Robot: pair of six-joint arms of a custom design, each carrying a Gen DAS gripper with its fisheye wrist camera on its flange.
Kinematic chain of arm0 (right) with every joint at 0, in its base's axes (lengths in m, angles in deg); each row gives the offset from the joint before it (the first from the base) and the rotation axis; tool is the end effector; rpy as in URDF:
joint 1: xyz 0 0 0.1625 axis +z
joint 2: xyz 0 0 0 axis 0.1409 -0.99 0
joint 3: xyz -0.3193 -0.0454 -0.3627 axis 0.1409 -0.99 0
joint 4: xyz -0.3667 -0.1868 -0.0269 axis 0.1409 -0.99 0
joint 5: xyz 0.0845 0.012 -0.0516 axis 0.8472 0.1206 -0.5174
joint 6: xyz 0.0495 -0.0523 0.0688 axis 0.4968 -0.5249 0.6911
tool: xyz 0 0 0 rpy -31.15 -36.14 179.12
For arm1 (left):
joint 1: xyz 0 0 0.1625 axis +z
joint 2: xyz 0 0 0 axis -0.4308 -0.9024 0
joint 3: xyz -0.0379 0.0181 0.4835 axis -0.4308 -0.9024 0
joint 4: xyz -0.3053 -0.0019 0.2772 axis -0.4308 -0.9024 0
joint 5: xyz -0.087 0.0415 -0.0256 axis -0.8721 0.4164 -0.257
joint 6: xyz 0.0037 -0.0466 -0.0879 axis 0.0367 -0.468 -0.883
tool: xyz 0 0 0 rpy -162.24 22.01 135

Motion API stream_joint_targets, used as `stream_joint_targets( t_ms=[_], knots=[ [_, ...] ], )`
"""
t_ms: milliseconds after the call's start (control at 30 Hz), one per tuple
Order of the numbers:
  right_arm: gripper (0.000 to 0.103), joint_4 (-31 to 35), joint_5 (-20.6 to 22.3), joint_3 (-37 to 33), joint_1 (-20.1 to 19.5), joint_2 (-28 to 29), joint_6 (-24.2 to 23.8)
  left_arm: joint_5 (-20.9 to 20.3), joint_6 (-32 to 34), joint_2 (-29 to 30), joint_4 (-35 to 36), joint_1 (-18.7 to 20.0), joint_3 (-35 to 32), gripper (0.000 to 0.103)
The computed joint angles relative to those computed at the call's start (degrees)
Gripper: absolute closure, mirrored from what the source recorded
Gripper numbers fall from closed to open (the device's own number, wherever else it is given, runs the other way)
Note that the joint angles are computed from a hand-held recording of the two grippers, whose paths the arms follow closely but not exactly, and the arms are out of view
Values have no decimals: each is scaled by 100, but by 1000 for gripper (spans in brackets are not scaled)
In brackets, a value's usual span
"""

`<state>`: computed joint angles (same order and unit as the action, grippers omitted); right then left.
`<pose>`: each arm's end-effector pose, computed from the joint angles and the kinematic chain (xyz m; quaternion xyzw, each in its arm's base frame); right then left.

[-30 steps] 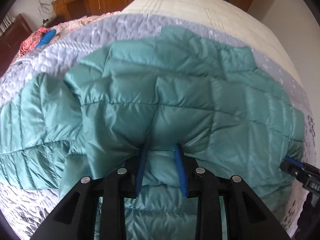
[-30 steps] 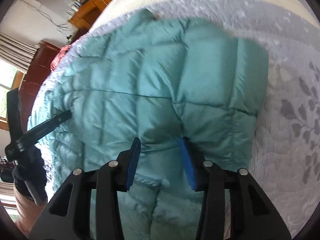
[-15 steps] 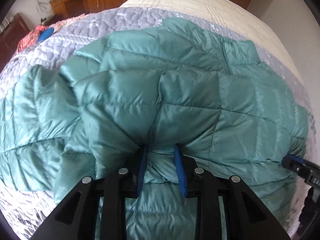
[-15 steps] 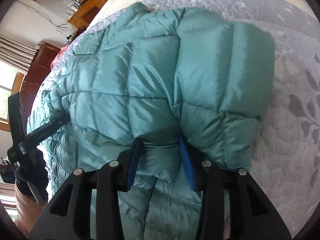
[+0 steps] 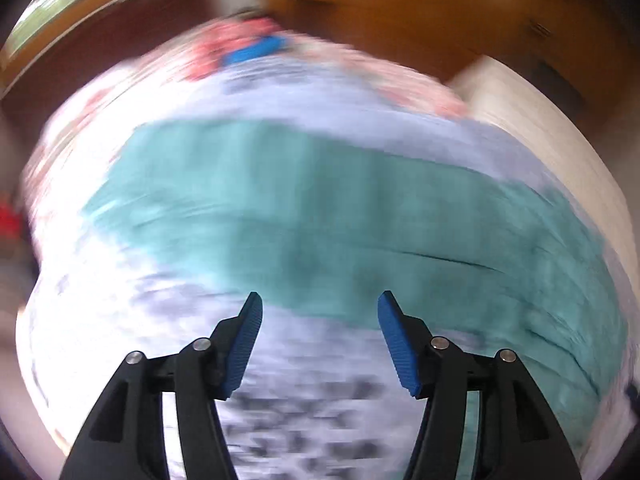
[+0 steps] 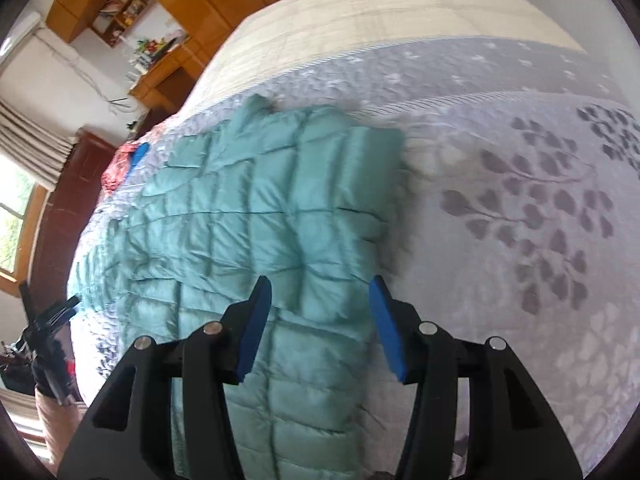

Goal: Fold large clothes

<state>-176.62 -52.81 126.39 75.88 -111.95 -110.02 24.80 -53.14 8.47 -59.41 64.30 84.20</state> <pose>0.0302 -0.7124 0.4042 0.1792 -0.9664 0.0662 0.1720 -0.1772 -0.4094 0.2292 -0.3534 0.7713 -0.3591 0.3889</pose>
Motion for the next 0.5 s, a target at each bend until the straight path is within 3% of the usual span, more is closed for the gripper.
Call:
stream_joint_targets(
  t_ms=[133,233,333,500],
  knots=[
    [52,-153,-191,102,-106,-38,213,-319,-1864,-1163,1009,-446,653,43],
    [52,-259,-266,208,-159,-79,303,-255,-3040,-2062,1469,-878,1159,43],
    [52,-304,-316,277,-161,-94,344,-18,-3620,-2621,1699,-1048,1432,43],
    [52,-362,-431,364,-115,-86,336,485,-3534,-3195,1320,-789,1803,43]
  ],
)
